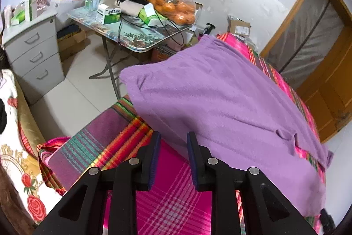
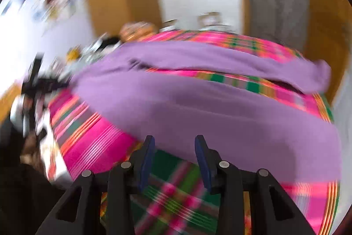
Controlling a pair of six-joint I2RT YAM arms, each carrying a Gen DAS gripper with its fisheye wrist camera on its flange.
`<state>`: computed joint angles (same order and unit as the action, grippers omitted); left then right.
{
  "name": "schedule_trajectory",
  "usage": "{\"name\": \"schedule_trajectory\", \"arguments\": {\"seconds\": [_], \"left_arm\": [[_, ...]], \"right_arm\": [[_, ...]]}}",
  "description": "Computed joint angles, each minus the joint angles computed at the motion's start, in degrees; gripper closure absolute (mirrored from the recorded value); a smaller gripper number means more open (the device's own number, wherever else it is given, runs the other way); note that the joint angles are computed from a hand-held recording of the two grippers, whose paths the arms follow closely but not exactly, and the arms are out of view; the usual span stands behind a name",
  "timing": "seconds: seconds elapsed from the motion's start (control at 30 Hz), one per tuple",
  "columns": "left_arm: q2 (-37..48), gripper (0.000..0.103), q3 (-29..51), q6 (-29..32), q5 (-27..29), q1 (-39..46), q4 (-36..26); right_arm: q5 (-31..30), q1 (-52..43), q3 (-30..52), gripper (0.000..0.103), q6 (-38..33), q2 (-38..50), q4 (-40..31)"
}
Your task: Fold clothes
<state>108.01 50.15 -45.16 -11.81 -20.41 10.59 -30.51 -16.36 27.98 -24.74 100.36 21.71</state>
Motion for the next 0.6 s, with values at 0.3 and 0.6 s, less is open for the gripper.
{"name": "schedule_trajectory", "arguments": {"seconds": [0.3, 0.6], "left_arm": [[-1.27, 0.073, -2.26, -2.35, 3.62, 5.03, 2.03], [3.7, 0.072, 3.41, -2.67, 6.44, 7.84, 1.87]], "right_arm": [[6.7, 10.26, 4.84, 0.064, -7.82, 5.79, -3.45], [8.37, 10.72, 6.46, 0.1, -8.99, 4.87, -6.84]]}}
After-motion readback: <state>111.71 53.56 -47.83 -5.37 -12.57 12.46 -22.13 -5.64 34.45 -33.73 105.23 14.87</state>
